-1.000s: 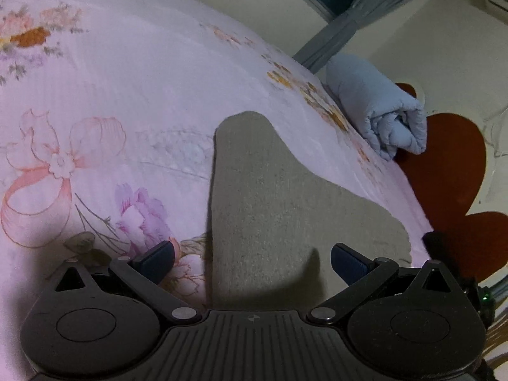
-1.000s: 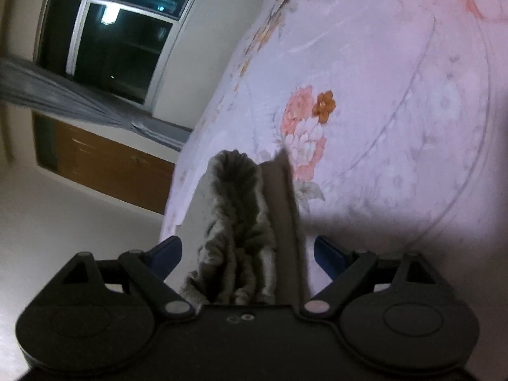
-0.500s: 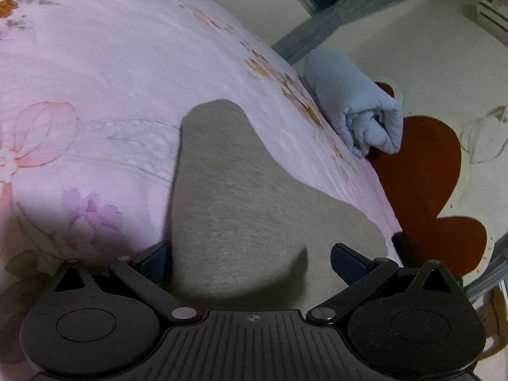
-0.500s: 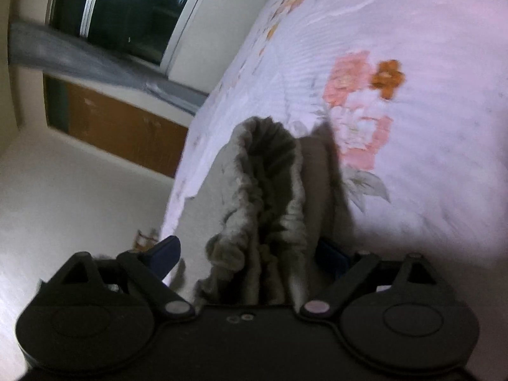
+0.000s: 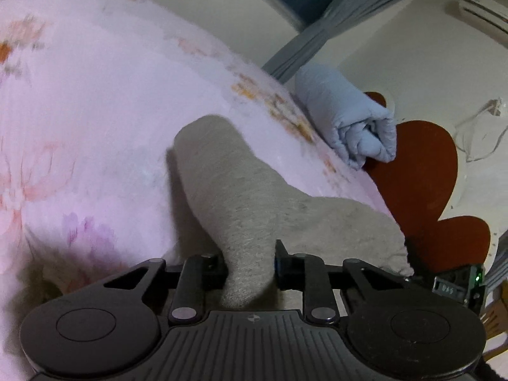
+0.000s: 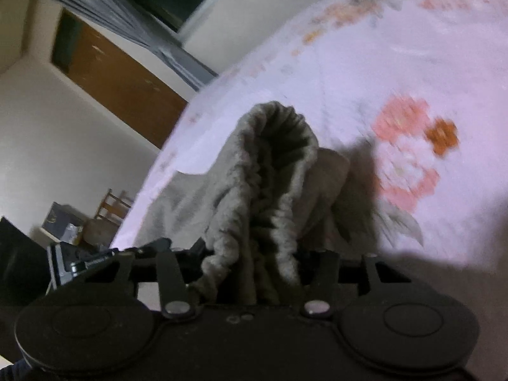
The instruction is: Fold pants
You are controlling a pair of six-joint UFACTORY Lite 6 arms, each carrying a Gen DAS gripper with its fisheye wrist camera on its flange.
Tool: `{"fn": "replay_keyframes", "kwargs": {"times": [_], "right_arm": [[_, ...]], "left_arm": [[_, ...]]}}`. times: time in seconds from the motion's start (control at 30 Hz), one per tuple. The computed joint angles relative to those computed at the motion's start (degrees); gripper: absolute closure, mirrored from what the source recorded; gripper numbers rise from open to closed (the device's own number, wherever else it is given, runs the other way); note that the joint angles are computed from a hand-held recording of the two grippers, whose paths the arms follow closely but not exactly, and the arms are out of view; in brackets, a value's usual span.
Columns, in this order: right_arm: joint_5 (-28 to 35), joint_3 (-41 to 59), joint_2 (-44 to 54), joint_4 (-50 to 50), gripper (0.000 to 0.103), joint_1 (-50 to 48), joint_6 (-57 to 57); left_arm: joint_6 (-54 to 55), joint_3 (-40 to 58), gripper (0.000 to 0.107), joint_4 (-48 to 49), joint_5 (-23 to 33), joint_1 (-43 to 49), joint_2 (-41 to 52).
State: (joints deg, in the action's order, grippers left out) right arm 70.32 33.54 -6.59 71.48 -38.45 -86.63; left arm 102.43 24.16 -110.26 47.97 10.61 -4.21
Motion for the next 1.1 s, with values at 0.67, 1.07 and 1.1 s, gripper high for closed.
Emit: {"fn": "replay_keyframes", "kwargs": {"times": [0.67, 1.07, 1.1], "right_arm": [[-15.3, 56.0, 50.0, 11.0, 0.062, 28.7, 11.4], [-17.3, 45.7, 42.3, 9.8, 0.026, 21.2, 6.1], [-19.7, 40.0, 36.4, 12.3, 0.026, 20.7, 1.5]], "left_arm": [[-4.4, 51.8, 0.069, 2.8, -5.5, 5.6, 45.1], [24.0, 35.0, 0.004, -17.6, -17.1, 5.3, 30.3], [27.6, 30.7, 0.004, -21.2, -17.1, 5.6, 26.0]]}}
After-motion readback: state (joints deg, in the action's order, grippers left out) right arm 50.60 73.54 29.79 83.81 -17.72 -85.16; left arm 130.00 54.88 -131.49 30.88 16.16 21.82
